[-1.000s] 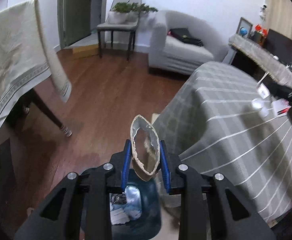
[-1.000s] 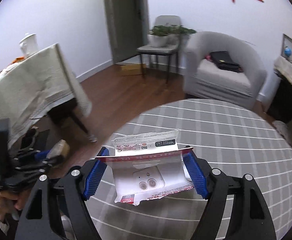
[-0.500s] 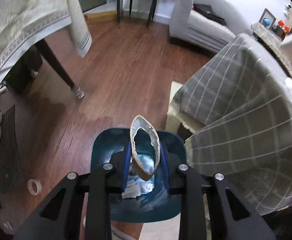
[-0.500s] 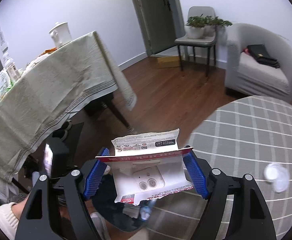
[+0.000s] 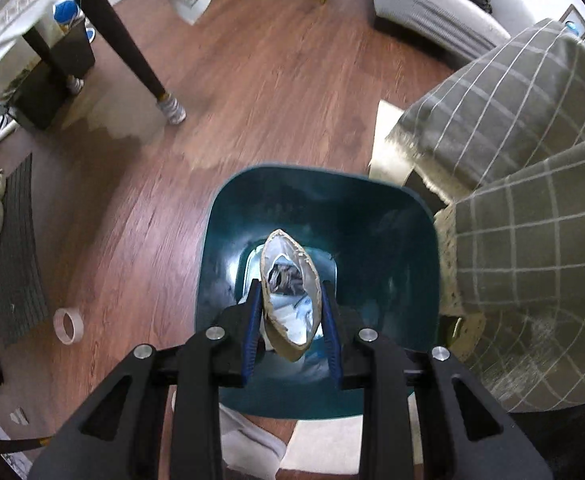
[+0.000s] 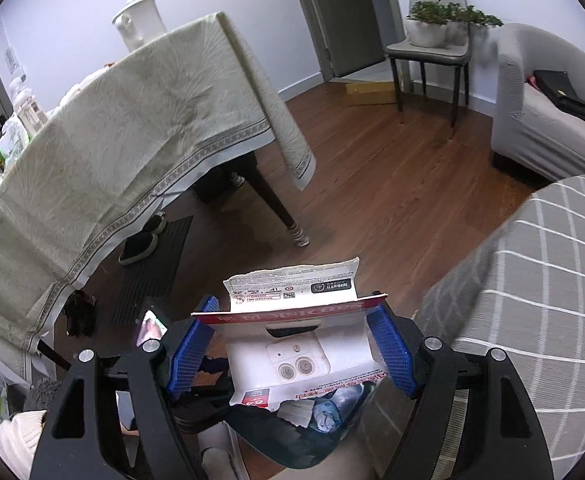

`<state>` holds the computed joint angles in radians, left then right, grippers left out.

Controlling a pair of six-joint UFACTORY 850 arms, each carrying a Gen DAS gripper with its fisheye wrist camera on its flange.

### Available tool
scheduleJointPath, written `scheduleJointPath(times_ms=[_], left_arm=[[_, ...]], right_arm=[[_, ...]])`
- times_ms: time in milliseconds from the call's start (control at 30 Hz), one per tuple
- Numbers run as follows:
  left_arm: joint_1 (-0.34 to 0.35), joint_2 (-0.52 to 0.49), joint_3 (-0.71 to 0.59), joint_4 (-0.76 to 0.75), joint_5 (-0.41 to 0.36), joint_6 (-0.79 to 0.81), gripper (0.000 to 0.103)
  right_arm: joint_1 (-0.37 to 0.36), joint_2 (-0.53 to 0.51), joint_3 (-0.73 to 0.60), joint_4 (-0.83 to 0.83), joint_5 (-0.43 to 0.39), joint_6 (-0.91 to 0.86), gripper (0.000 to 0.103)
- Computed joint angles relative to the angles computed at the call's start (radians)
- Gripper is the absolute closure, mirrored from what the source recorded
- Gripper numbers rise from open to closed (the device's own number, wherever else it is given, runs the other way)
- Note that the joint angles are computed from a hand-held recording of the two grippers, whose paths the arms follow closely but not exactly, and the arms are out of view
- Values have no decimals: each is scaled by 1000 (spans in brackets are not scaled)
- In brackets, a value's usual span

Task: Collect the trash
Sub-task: 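Carry both items over the teal bin while the left tool releases the tape ring inside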

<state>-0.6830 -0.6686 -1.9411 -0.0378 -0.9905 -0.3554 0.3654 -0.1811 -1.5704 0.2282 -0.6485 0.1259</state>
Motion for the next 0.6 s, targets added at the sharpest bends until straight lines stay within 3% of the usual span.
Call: scheduleJointPath(times_ms=[233, 367, 600], left_arm=[[8, -1, 38, -35, -32, 45, 71], [14, 24, 71, -26, -5, 48, 46], [30, 79, 107, 12, 36, 40, 40]], right_arm=[[25, -62, -43, -18, -30, 7, 26], [32, -98, -60, -28, -57, 22, 26], [49, -150, -77, -57, -80, 53, 26]])
